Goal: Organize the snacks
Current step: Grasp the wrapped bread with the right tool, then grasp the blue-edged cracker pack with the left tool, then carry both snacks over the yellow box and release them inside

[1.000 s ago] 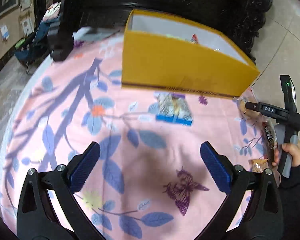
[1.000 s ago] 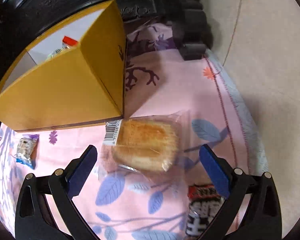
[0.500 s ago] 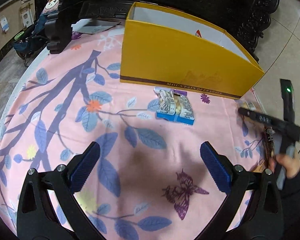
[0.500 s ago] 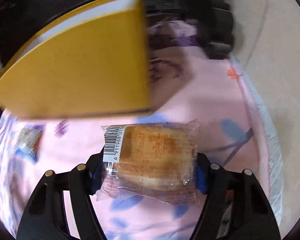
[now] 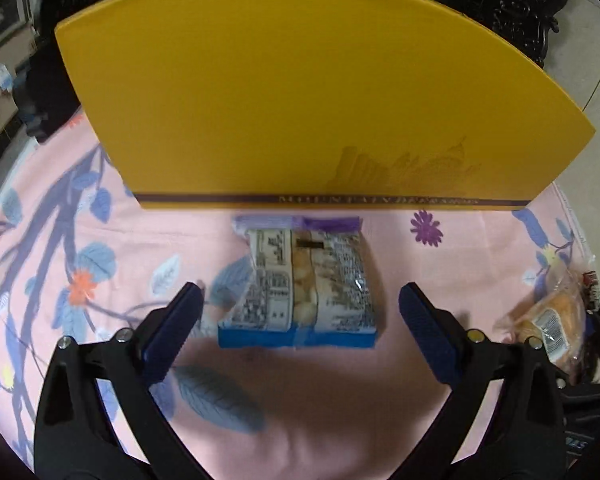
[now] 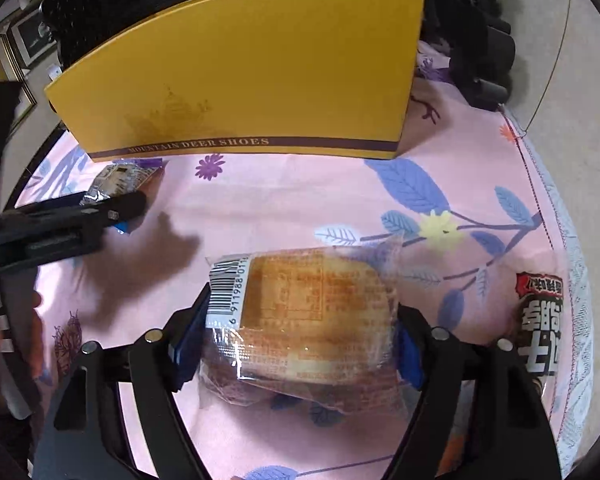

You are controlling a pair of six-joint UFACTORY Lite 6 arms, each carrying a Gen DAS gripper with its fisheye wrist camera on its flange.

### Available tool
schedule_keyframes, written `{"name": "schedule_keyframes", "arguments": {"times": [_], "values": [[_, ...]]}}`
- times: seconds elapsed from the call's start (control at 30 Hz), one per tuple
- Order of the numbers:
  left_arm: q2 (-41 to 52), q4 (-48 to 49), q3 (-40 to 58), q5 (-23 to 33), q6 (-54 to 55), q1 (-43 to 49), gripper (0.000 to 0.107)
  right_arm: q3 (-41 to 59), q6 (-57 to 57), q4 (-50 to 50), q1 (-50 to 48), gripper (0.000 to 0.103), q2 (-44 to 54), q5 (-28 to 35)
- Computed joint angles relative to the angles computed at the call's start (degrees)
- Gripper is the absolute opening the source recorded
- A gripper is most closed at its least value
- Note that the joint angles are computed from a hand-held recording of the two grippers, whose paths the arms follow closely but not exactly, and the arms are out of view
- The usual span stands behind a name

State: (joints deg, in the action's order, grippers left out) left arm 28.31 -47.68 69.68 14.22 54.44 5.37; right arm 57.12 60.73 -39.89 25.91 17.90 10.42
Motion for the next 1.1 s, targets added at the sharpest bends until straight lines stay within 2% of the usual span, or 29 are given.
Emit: {"name": "schedule_keyframes", "arguments": {"times": [0.03, 0.1, 0.2, 0.3, 0.37, 0.43, 0.5, 0.53, 0.67, 0.9, 1.1], "values": [[-0.2, 1.1, -0.6, -2.0, -0.8, -0.6, 0.085, -0.3, 0.0, -0.1, -0.2, 0.079, -0.1, -0.5], [-0.5, 0.5, -1.4, -4.6, 0.3, -1.0, 0.079, -0.1, 2.2, -2.1, 0.2, 0.08, 0.0, -0.4], [-1.3, -8.4, -3.0, -5.6, 9.6, -0.4, 0.071, 1.1, 6.7, -7.3, 1.8, 0.081, 1.2, 2.0], [-2.3, -13.3, -4.2, -4.6, 14.7, 0.8, 0.068, 4.8, 8.2, -10.1, 2.8, 0.084, 4.8, 5.3], [-3.7, -15.3, -5.8, -4.1, 16.9, 1.3, 0.067, 5.8, 7.6, -9.5, 2.3, 0.085, 5.7, 5.3], [-5.8, -18.1, -8.1, -2.6, 20.4, 2.4, 0.064, 5.5, 8.8, -10.5, 2.5, 0.083, 5.4, 5.7], [-8.4, -20.1, -11.1, -1.1, 22.9, 3.5, 0.062, 4.8, 11.2, -12.0, 2.6, 0.073, 4.5, 6.1], [-9.5, -20.5, -12.2, -0.2, 23.7, 4.3, 0.061, 4.3, 11.4, -11.8, 2.5, 0.072, 3.8, 6.0], [-15.4, -25.6, -18.8, 2.1, 31.0, 7.6, 0.057, 0.8, 17.9, -16.3, 4.3, 0.071, -1.9, 7.5], [-26.8, -21.6, -26.1, 10.7, 31.0, 15.4, 0.057, -2.5, 18.6, -13.1, 9.5, 0.071, -11.5, 12.9], [-33.3, -15.6, -26.7, 20.3, 27.7, 23.6, 0.057, -4.2, 23.2, -15.2, 14.3, 0.071, -17.3, 16.2]]}}
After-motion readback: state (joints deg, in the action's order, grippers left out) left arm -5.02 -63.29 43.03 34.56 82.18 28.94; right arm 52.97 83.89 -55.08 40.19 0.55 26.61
